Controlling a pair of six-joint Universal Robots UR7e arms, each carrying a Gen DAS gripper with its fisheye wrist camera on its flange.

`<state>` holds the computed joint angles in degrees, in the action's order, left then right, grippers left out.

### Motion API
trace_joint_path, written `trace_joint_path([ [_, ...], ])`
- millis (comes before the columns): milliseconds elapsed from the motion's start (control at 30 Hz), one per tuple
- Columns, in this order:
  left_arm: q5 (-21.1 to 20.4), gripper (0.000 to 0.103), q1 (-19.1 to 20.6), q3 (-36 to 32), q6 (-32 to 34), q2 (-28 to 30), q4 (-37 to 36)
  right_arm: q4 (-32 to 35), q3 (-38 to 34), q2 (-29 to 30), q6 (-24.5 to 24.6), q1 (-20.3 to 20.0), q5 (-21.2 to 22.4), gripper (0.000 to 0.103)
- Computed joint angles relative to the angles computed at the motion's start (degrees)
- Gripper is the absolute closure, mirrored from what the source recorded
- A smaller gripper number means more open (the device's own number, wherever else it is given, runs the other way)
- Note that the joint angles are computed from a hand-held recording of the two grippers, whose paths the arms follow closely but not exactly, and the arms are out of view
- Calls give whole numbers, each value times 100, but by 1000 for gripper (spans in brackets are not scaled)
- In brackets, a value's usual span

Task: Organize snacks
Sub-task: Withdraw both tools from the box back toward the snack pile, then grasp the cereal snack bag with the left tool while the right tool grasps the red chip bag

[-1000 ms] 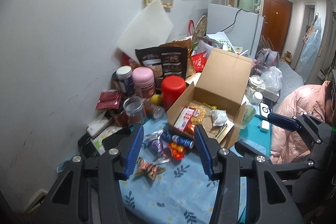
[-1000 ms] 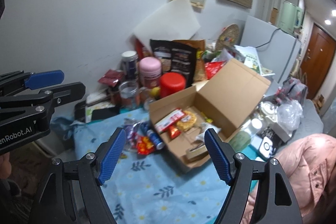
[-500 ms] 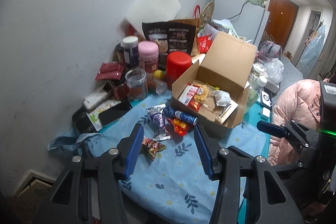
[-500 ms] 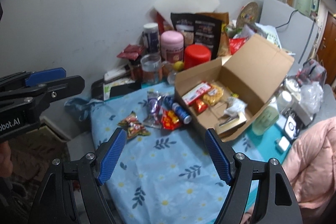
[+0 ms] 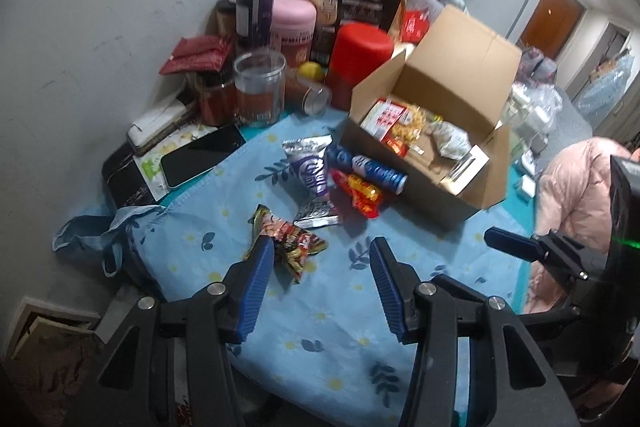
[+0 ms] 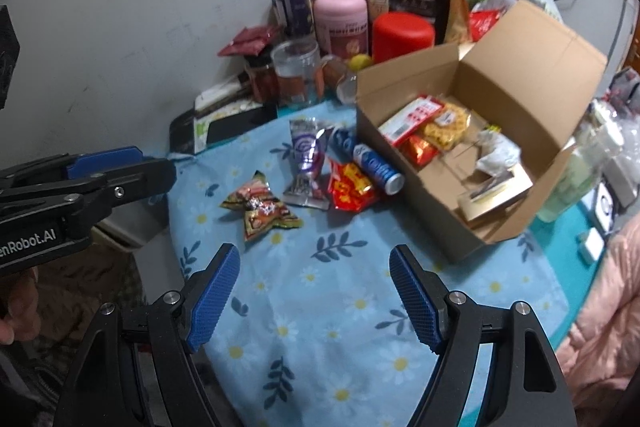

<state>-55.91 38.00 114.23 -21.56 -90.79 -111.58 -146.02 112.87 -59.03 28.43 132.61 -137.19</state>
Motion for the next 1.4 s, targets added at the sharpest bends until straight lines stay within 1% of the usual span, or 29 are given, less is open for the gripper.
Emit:
trace_joint_path([
  [133,-267,53,393,-44,333,248,-93,-164,35,182,-96,-228,95,25],
  [233,-431,53,691,-113,505,507,-152,-280,62,270,-66,-371,169,25],
  [333,-509,53,917,-174,728,732,-287,-402,78,354,0,-523,204,25],
  [433,-491,53,1126,-271,986,1025,-365,-474,40,462,38,-693,186,25],
  [533,-479,53,1265,-325,1210,1249,-441,-558,-6,558,26,-844,142,25],
  [667,-347,53,1365,-308,1464,1438,-537,-769,-47,671,-44,-1048,118,25],
  [767,-337,53,1472,-353,1596,1575,-554,-848,-123,758,12,-1180,128,25],
  [933,-606,53,1690,-551,1599,1710,-431,-891,-302,890,64,-1317,38,25],
  [1000,-668,53,1743,-602,1658,1746,-392,-800,-402,948,85,-1359,-32,25],
  [1033,-696,52,1757,-621,1681,1760,-383,-789,-444,983,71,-1388,-53,25],
  [1067,-707,46,1768,-642,1709,1781,-369,-808,-475,1015,45,-1421,-63,25],
  [1100,-681,44,1778,-675,1737,1818,-322,-819,-493,1036,31,-1446,-70,25],
  [1167,-708,35,1851,-803,1716,1953,-124,-832,-550,1101,-22,-1528,-87,25],
  [1267,-951,34,2026,-947,1560,2052,38,-894,-606,1171,-116,-1644,-21,25],
  [1300,-1008,34,2066,-981,1515,2079,56,-974,-616,1199,-140,-1705,73,25],
  [1333,-1045,33,2092,-998,1525,2092,42,-1064,-620,1232,-156,-1722,78,25],
  [1400,-1016,33,2088,-982,1615,2094,-17,-1116,-685,1343,-122,-1734,-70,25],
])
